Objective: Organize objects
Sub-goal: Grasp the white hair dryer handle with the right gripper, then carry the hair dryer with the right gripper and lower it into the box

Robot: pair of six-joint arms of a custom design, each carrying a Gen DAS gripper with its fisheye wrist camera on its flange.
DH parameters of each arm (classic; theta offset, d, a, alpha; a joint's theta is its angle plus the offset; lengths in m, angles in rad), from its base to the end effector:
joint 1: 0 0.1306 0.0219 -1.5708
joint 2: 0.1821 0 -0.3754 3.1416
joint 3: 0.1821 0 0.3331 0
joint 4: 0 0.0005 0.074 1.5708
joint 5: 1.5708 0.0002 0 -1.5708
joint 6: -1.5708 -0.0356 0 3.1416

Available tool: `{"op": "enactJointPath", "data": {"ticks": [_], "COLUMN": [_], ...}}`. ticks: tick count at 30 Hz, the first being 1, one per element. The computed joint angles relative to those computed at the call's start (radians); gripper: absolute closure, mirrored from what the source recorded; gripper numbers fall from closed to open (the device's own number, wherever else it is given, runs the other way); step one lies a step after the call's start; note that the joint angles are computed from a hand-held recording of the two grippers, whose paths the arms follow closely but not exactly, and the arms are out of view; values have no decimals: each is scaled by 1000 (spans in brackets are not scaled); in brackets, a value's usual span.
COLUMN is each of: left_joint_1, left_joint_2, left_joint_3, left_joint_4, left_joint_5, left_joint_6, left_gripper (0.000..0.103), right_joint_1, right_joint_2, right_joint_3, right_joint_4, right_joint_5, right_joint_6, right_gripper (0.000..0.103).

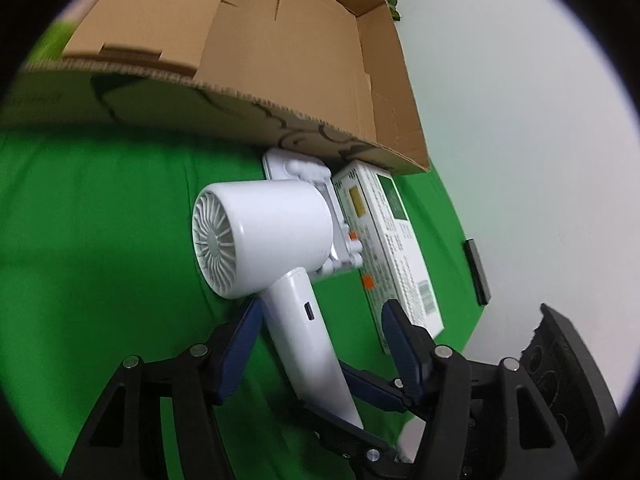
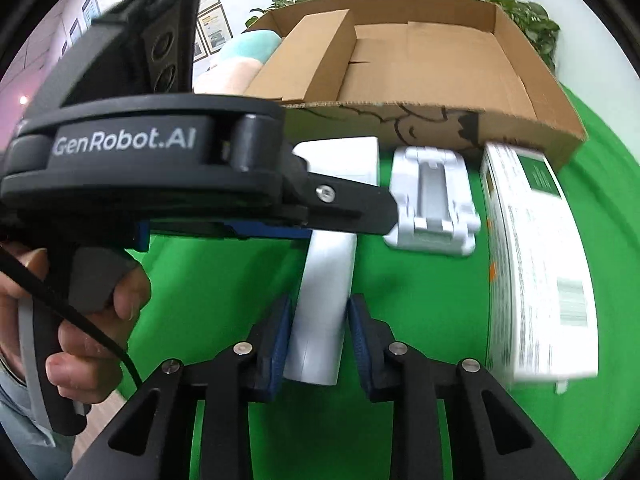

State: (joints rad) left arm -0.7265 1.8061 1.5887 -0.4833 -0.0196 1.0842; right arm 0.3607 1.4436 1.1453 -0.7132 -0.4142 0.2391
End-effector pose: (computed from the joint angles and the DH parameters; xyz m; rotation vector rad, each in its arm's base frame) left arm 0.4359 -0.3871 0.3311 -0.4463 2.4062 -0.8799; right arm 0.3855 0.1602 0.3171 -0.9007 2.3917 0.5795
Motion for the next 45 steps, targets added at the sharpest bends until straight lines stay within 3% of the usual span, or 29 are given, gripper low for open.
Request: {"op": "enactJointPath", "data": {"ticks": [3,8,14,23,31,37,42,45], "left_joint_1": [-24,-42,-54,-71,-45,1,48,88], "left_joint_2": [0,13,1,-31,-10,53,158,202], "left_joint_3": [-18,-10,-14,57,276,488,721,828], "left_joint_4": [15,-16,-21,-88,-234,-309,-417,-464], "left_joint_5": [-21,-56,-108,-231,-327,-317,-267,-223], "left_joint_6": [56,90,88,-45,-240,-377,-460,-473], "left_gripper": [46,68,71,73,73,73,73,73], "right_joint_1": [-27,-21,3,46,38,34,23,26], "right_joint_2": [-33,-84,-141,-236,-158,-114,-35,12], "right_joint_3": [-25,-62,-113,-171,-29,115,267,365], "right_joint_4": [-46,-76,-45,67,169,189,137,85], "right_joint_5": [-34,-30,4,55,34,39,36,46], "right_joint_6": [1,34,12,-45,-94,-126,-136,-127], "right_gripper": [77,77,77,78,78,78,78,78]}}
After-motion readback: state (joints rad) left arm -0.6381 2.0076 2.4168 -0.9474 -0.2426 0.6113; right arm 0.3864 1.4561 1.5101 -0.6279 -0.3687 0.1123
